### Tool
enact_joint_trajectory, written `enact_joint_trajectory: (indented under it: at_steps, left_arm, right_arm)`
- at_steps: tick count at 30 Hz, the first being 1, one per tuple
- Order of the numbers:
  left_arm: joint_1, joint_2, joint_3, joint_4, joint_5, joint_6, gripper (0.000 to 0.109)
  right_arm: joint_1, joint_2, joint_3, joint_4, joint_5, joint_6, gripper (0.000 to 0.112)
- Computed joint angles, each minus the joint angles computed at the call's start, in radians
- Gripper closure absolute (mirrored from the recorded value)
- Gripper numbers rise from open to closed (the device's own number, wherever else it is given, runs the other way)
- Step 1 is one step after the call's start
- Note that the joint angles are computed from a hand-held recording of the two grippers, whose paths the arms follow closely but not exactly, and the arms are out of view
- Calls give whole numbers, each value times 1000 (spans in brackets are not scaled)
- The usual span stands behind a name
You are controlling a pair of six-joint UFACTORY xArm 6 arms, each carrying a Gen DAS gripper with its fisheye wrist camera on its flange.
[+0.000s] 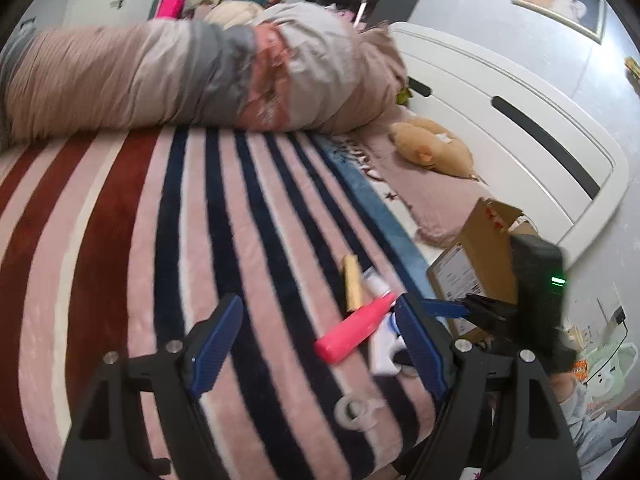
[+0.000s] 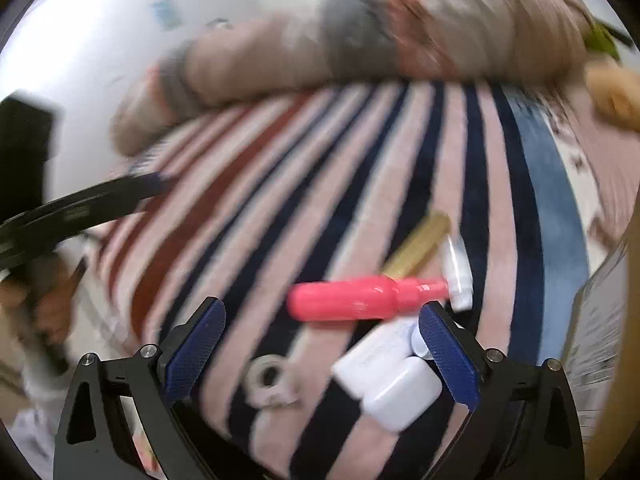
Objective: Organize rigid objects
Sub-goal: 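Move the right gripper back and grasp the pink spray bottle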
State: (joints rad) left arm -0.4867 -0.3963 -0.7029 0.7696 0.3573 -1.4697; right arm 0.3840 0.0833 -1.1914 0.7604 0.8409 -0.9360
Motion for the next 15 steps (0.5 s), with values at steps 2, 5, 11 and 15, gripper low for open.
enact_joint_trajectory:
  at_steps: [2,5,11,15]
  left_arm:
    - [10,-14,37,5,-18,-26,33]
    - [26,-32,82,16,-48,-61,33]
    - [46,-65,133,40,-75,-109,33]
    - [54,-83,150,50,-75,-129,33]
  right_arm:
    - [14,46,-12,-34,-67,73,20]
    - [12,110,-57,-20,-93,127,28]
    - [37,185,-154,-6,-53,141,61]
    - [86,219,-198,40,-59,64,61]
